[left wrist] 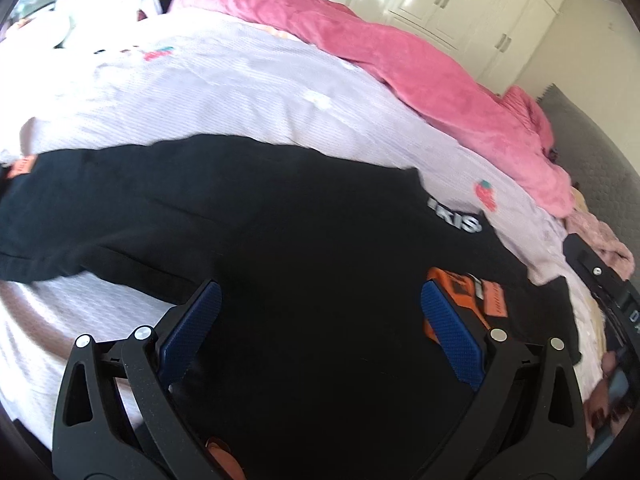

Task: Fold small clothes
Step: 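Lift the cuff with the right gripper, lay it across the shirt body, release, then grasp the laid orange cuff with the left gripper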

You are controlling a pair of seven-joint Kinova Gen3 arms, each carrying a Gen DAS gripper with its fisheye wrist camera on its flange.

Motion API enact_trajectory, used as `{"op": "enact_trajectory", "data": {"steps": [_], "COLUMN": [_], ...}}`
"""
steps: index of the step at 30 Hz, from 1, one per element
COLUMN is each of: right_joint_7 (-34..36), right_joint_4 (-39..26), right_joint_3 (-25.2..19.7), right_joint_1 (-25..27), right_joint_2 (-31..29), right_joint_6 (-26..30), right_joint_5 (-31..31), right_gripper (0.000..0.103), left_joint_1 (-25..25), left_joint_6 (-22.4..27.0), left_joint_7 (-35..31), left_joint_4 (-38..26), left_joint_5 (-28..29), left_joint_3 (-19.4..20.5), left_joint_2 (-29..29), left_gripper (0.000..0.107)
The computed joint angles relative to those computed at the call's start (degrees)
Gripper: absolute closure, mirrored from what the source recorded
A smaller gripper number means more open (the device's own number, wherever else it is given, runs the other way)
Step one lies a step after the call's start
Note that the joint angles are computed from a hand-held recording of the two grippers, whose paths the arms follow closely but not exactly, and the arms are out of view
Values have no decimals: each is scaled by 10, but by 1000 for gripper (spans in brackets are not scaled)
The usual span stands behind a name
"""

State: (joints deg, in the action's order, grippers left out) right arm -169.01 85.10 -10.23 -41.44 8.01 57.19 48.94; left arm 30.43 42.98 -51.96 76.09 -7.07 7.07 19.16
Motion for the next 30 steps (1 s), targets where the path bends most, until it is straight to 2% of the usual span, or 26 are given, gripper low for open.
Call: {"op": "enact_trajectory", "data": {"steps": [6, 8, 10, 12, 15, 16, 17, 19, 20, 24, 28, 30], "right_joint_7": [-45, -53, -59, -67, -83, -90, -94, -102, -104, -102, -97, -93], "right_joint_4": [56, 74, 93, 111, 130, 136, 142, 152, 156, 164, 165, 163], "right_joint_3": [-10, -21, -32, -41, -54, -58, -61, -68, -70, -82, -82, -81], "right_joint_1": [7, 14, 21, 32, 50, 56, 62, 75, 81, 98, 111, 114], "right_joint_2": [-38, -50, -65, -82, -100, -107, -113, -123, -128, -135, -133, -128], "right_joint_6": [60, 75, 88, 97, 103, 104, 104, 102, 98, 91, 83, 78], "right_joint_5": [12, 17, 22, 22, 23, 22, 21, 18, 15, 10, -1, -9], "right_gripper": [61, 59, 55, 53, 53, 53, 53, 53, 53, 53, 53, 53], "left_joint_1": [-38, -40, -45, -37, -7, 4, 18, 48, 50, 47, 79, 81], "left_joint_6": [-1, 4, 18, 38, 71, 83, 89, 99, 93, 67, 7, -9], "left_joint_7": [-99, -120, -139, -141, -122, -114, -104, -90, -97, -112, -77, -59], "left_joint_4": [-27, -42, -63, -91, -139, -158, -170, -191, -193, -170, -121, -104], "left_joint_5": [109, 139, 176, 191, 180, 172, 158, 123, 115, 104, 29, 0], "left_joint_3": [56, 65, 75, 72, 53, 46, 37, 14, 18, 18, -25, -33], "left_joint_2": [30, 44, 65, 86, 118, 130, 137, 148, 150, 127, 75, 54], "left_gripper": [14, 20, 32, 33, 33, 41, 51, 94, 99, 102, 102, 102]}}
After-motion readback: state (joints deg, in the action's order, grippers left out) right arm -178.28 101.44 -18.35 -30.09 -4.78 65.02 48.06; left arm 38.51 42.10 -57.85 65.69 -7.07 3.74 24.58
